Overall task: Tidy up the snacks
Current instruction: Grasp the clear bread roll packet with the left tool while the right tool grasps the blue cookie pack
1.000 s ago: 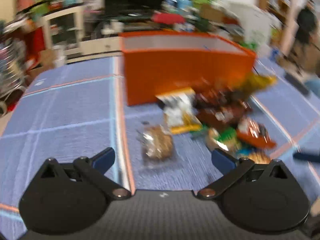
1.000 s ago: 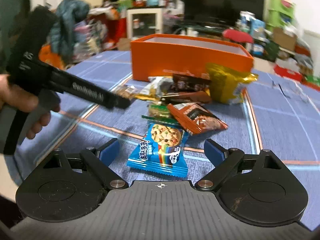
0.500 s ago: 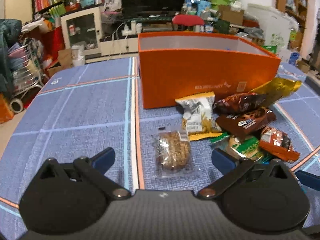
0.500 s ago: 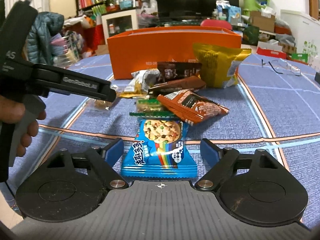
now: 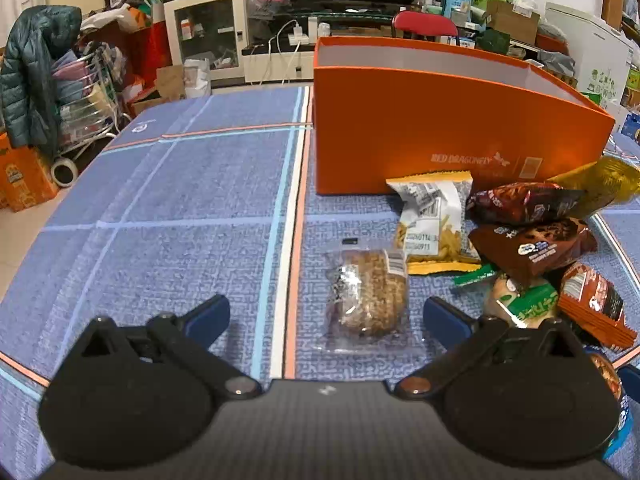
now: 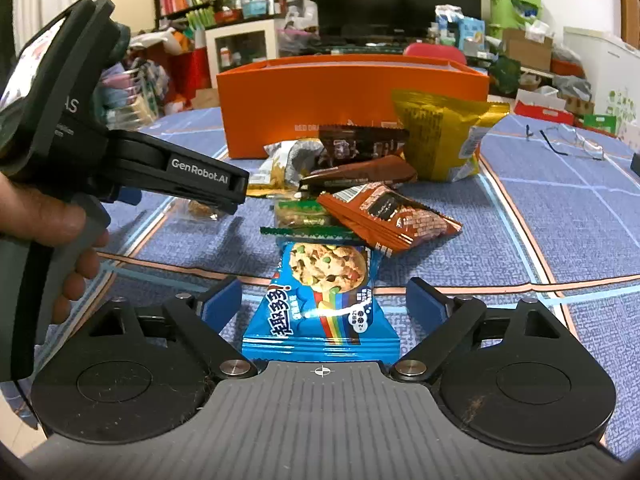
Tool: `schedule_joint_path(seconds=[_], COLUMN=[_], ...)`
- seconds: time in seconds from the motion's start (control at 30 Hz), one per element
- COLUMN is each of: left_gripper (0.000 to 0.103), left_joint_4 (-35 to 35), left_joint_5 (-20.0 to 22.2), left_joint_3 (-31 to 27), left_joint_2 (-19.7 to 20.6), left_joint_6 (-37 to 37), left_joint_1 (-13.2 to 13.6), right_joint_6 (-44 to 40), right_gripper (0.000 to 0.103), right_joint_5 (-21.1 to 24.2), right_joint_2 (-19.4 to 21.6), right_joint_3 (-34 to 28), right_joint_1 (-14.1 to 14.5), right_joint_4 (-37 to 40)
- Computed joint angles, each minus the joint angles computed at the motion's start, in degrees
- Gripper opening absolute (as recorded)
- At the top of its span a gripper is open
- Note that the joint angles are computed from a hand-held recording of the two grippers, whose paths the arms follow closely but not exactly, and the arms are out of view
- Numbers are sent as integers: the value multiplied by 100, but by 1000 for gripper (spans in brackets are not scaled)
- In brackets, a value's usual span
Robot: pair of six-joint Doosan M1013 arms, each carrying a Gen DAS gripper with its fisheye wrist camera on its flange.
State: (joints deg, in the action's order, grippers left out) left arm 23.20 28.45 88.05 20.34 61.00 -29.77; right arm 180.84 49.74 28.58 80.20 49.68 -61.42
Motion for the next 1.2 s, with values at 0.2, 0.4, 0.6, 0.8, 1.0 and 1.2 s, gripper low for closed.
schedule_joint_path(seconds=[0.2, 0.4, 0.6, 0.8, 1.0, 1.2], left_gripper=[102, 102, 102, 102, 84, 80], left_joint_4=[249, 323, 319, 61, 623, 318], left_joint_5=[-145, -317, -463, -562, -463, -514], left_joint_3=[111, 213, 208, 164, 143, 125], left_joint_2=[-64, -129, -103, -50, 1, 33], left_joint_6=[-195, -202, -378, -308, -804, -525], left_joint_1=[17, 18, 19, 9, -71, -36], right_joint_6=[-24, 32, 75, 68, 17, -147], right_gripper=[82, 82, 82, 80, 72, 57], right_joint_5=[-38, -60, -40, 34, 89, 168], right_joint_2=[16, 21, 40, 65, 90, 132], right_joint_3=[-14, -15, -22, -37, -71, -142], right_joint_1=[-10, -20, -11, 21, 26, 19], right_joint_4=[48, 31, -26, -73, -98, -94])
